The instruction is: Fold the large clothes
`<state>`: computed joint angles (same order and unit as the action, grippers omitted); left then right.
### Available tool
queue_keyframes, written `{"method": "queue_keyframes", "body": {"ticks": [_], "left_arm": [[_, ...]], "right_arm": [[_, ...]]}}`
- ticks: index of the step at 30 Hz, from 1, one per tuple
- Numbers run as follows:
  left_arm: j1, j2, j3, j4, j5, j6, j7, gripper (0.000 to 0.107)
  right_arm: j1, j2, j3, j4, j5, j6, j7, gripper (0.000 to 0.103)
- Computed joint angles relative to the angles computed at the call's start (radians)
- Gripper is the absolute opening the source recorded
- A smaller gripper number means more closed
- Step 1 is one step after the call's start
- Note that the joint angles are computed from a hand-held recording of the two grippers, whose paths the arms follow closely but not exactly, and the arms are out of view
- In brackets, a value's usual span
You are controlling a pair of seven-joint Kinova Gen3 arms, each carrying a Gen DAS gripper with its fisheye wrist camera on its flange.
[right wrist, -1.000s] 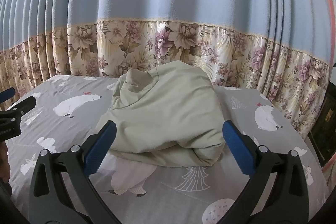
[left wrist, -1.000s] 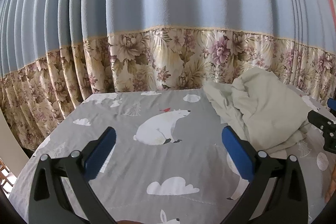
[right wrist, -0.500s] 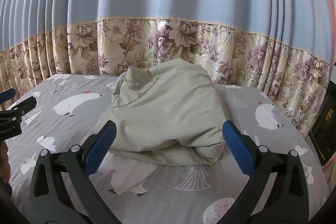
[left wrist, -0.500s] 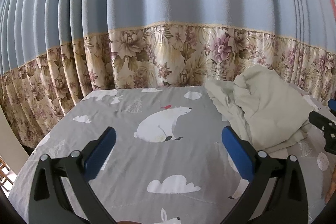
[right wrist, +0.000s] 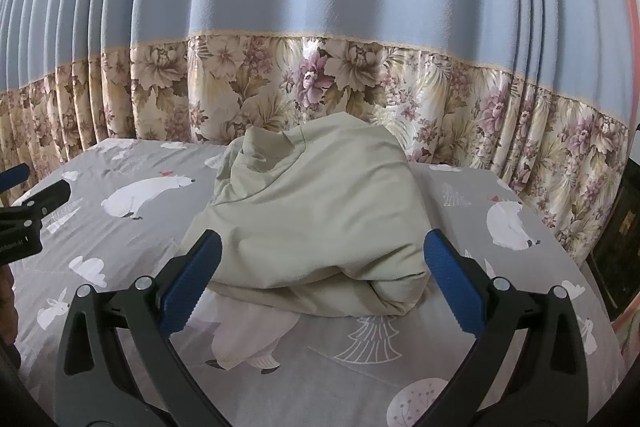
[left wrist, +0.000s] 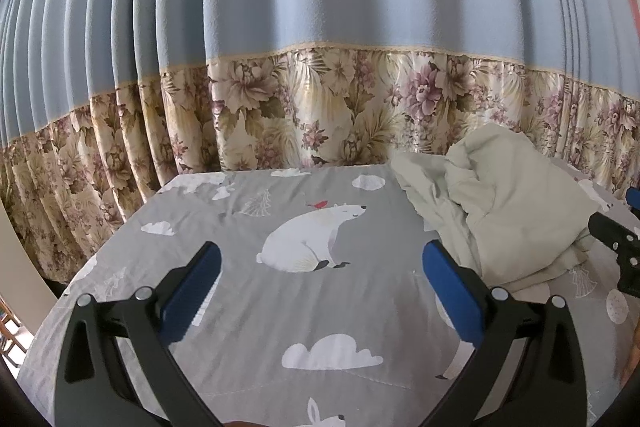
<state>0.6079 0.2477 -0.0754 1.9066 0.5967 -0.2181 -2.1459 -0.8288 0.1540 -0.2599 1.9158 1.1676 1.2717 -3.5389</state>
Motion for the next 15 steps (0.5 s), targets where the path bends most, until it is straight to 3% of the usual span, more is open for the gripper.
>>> {"method": "queue_keyframes", "body": {"ticks": [15], "left_arm": [[0.019,0.002,-0.006,0.003,0.042,-0.02,-0.05,0.101]], "right_arm": [[0.001,-0.003,0.001,-0.009,-0.009,0.002,0.01,0.1]]}}
